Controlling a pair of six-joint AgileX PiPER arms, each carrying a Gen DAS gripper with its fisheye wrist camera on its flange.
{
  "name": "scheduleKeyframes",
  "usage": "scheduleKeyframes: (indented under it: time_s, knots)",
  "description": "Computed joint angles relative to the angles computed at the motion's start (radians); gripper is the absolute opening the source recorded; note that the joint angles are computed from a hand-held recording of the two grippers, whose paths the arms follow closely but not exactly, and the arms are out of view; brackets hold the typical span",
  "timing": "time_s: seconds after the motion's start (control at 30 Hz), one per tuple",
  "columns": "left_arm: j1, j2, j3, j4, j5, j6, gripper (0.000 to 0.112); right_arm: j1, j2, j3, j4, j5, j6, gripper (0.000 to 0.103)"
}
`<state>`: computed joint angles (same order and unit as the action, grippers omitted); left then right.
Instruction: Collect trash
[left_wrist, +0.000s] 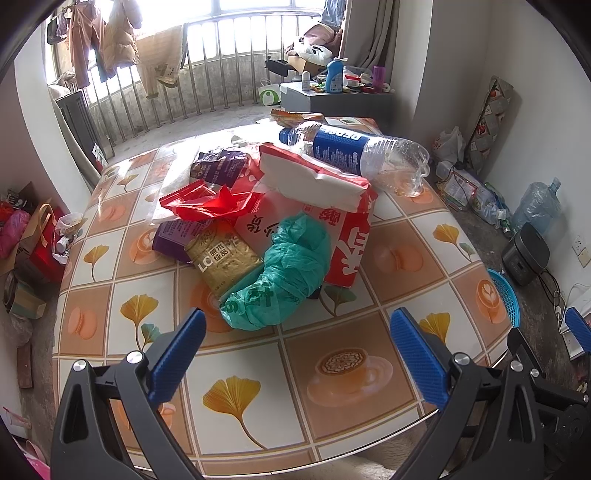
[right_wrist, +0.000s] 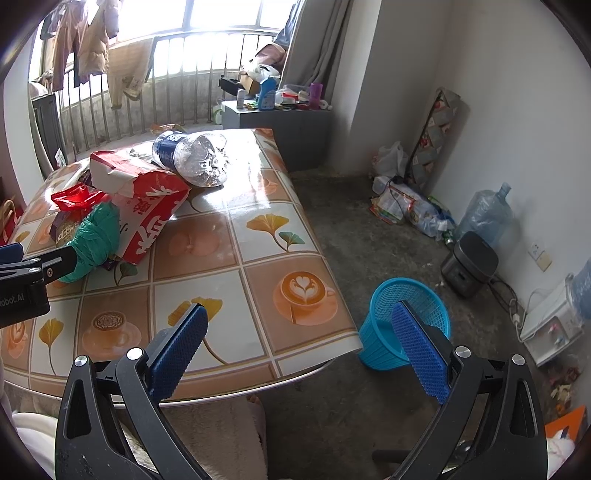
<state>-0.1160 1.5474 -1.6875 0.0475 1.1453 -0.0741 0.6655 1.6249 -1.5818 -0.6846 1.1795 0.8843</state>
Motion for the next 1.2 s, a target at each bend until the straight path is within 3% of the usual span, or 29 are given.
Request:
scheduleKeyframes:
  time_s: [0.97,1.2]
  knots:
    - [0.003,-0.001,-0.001,-0.002,0.005,0.004,0.098,-0.007,0.0,-0.012,-0.017,0.007,0.014,0.095]
    - [0.033,0.013,0.013,-0.025,-0.01,0.03,0.098,-0.005,0.001,-0.022,-0.043,-0.03,0.044,0.095]
